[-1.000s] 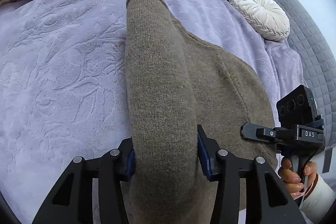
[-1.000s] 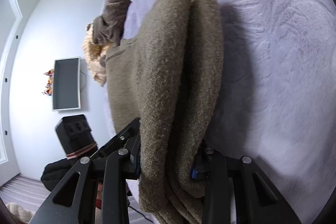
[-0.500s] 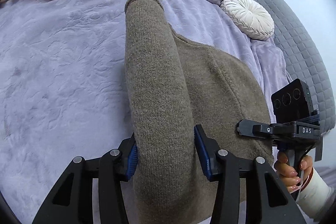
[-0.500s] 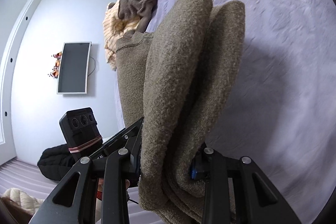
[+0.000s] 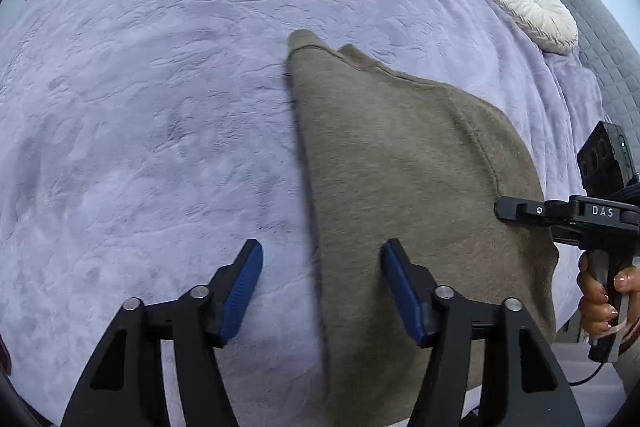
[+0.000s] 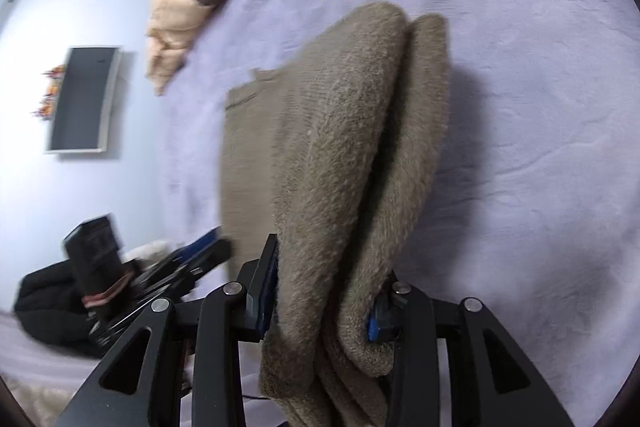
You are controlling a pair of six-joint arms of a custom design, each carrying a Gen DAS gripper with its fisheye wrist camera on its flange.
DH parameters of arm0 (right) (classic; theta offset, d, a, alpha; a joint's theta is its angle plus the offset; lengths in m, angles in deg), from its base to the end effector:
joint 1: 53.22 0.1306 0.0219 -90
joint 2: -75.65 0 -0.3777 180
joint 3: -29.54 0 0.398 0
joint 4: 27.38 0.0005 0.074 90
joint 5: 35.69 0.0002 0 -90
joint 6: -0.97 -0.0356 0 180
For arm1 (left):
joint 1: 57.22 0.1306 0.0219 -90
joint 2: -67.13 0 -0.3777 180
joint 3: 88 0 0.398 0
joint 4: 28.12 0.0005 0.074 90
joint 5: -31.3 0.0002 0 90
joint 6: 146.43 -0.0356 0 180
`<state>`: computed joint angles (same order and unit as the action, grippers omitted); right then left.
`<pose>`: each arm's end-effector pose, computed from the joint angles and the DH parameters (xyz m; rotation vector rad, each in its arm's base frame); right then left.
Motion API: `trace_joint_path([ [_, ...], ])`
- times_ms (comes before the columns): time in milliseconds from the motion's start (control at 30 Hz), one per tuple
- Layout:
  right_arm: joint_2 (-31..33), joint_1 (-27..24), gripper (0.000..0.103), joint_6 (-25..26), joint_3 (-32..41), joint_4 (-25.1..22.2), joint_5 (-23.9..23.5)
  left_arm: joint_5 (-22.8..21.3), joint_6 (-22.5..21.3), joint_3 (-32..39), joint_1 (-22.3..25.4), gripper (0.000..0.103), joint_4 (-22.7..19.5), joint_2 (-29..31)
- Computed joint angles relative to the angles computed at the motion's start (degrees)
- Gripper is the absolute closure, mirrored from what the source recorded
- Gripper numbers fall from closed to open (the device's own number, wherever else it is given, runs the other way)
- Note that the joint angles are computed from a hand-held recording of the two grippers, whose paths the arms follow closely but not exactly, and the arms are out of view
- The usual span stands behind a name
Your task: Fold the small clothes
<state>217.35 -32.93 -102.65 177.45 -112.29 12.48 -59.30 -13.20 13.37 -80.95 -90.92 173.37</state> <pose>0.6799 0.2761 0.3091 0.2774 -2.8804 -1.1405 0.5177 -0.2277 0.3580 -0.4764 2.7553 -0.2922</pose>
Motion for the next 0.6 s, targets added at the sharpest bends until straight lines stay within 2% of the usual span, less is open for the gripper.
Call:
trace_joint_path([
  [67, 0.5, 0.0, 0.06, 0.2, 1.4, -1.7, 5.4, -1.0, 0.6, -1.7, 0.3, 0.036, -0.1, -1.6],
  [167, -0.3, 0.8, 0.06, 4.1, 2.5, -3.4, 15.5, -2.1, 0.5, -2.3, 0.6, 0.036, -1.0, -2.5],
  [200, -1.5, 1.5, 0.061, 5.5, 1.7, -2.9, 21.6, -1.7, 0.4, -2.6, 0.6, 0.036, -0.7, -2.9],
  [233, -2.3, 1.7, 0.062, 7.0, 1.3, -2.4, 25.5, -1.4, 0.2, -2.4, 0.5, 0.036, -0.4, -3.0],
  [300, -2.4, 1.7, 0.073, 7.6, 2.7, -3.0, 28.3, -1.2, -1.0, -1.1, 0.2, 0.036, 0.1, -2.6],
  [367, -3.8, 1.2, 0.076, 6.6, 1.4, -2.6, 27.3, -0.5, -2.0, -0.3, -0.1, 0.036, 1.5, -2.7],
  [500, -9.5, 0.8, 0.081, 3.8, -5.4, 2.6, 20.9, 2.6, -3.8, 3.4, -0.9, 0.036, 4.5, -0.5],
  [600, -10.5, 2.2, 0.084, 4.2, -6.4, 2.6, 18.4, 6.3, -5.6, 5.5, -1.6, 0.036, 5.5, 1.5],
])
